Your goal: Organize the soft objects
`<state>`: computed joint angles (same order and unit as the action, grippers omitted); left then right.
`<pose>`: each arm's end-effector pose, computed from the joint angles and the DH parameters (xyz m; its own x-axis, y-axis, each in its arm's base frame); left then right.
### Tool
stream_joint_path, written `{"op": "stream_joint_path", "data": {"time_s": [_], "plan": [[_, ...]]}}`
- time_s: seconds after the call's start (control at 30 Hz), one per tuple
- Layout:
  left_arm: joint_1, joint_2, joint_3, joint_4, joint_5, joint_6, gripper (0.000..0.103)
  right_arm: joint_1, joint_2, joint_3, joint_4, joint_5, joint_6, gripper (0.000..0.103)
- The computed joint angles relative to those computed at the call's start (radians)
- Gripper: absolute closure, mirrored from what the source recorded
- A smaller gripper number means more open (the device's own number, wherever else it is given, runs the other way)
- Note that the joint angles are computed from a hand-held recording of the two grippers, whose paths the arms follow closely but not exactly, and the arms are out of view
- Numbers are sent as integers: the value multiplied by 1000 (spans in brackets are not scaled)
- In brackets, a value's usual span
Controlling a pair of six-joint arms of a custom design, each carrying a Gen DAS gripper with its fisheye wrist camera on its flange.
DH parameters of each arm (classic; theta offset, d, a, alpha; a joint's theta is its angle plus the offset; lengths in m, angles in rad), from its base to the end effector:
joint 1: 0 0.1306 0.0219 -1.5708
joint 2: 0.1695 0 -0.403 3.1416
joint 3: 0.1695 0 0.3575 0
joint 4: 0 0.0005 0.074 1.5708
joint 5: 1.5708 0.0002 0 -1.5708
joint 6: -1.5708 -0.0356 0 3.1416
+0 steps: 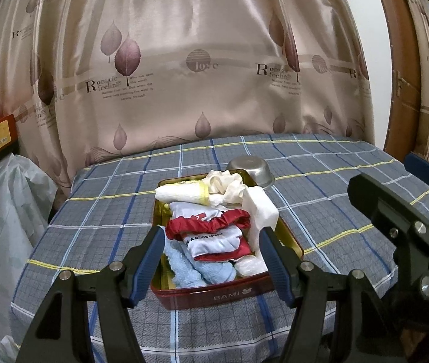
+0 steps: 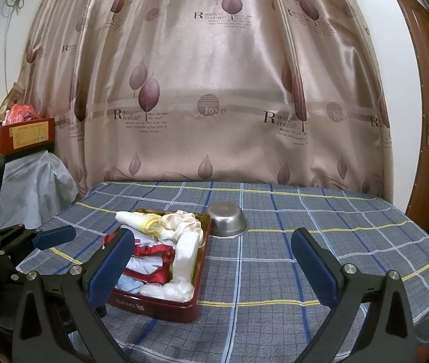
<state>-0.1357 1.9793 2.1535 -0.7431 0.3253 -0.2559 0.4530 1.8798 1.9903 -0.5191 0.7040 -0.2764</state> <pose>0.6769 -0.1044 0.4719 -0.4164 0.2989 -0.8586 0.5172 0.8546 0.0467 0.5997 0.2657 0.4874 -0.2890 0.0907 -0.9530 0.2904 0.9569 0.0030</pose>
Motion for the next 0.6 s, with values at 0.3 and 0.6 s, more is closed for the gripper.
{"op": "stream_joint_path", "data": {"time_s": [0.3,0.6], "plan": [[-5,-4,-11,3,-3,-12,37,0,-1,-1,3,2,2,1],[-3,-12,-33,23,-28,-9,21,-8,2,13,-21,-6,-8,1]]}}
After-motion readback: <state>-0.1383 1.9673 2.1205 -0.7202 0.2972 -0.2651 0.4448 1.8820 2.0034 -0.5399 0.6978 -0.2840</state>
